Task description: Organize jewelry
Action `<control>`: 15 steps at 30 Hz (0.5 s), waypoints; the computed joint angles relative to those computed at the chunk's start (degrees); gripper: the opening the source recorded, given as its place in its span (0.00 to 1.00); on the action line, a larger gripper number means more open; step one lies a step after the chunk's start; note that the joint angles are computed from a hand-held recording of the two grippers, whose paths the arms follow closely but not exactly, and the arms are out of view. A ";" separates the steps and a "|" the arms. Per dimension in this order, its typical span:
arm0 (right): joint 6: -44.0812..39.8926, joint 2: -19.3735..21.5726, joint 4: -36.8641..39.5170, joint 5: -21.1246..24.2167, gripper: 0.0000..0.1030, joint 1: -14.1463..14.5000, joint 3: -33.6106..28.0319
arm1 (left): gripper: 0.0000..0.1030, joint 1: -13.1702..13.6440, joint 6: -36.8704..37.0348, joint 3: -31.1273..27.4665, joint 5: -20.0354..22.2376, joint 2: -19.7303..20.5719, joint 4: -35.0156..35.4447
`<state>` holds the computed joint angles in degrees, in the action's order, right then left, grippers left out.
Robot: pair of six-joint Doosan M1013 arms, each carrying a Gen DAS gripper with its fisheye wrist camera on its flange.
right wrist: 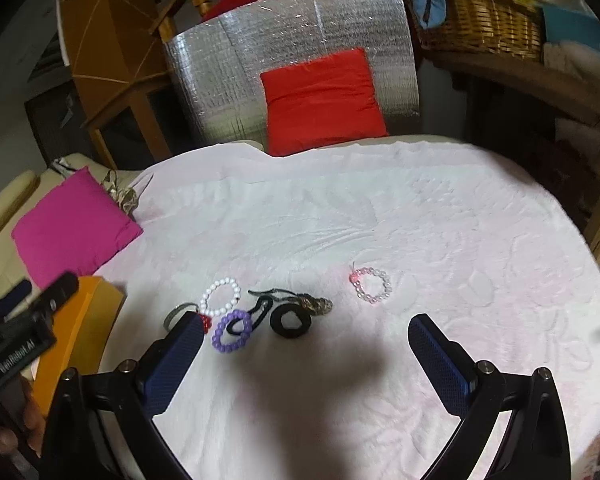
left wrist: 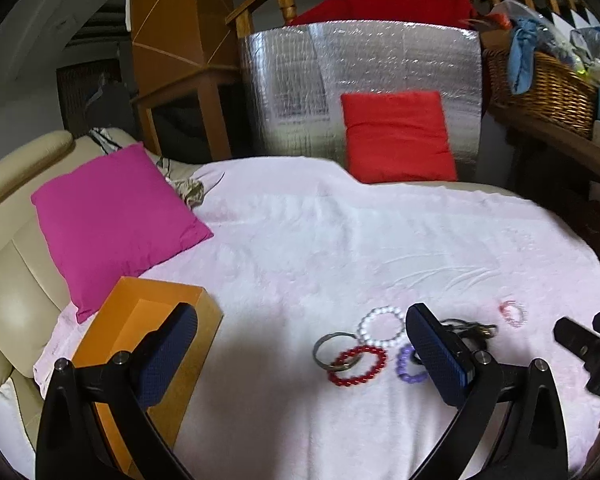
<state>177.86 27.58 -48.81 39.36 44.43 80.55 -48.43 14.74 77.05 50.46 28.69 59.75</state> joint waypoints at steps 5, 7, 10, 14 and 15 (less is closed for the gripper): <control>-0.76 1.72 1.36 -1.52 1.00 -1.10 -1.26 | 1.00 1.22 -0.73 -0.22 -1.04 0.82 -0.23; -1.25 2.14 2.18 -2.00 1.00 -1.37 -1.59 | 1.00 1.66 -1.05 -0.44 -1.61 1.19 -0.28; -2.43 2.77 4.42 -3.26 1.00 -1.91 -1.90 | 1.00 2.10 -1.52 -0.57 -2.31 1.57 -0.63; -4.42 3.33 7.14 -4.75 1.00 -2.47 -2.14 | 1.00 2.53 -0.46 -1.14 -2.68 2.25 -2.08; -4.64 3.46 7.40 -4.98 1.00 -2.53 -2.19 | 1.00 2.63 -0.06 -1.31 -2.79 2.44 -2.53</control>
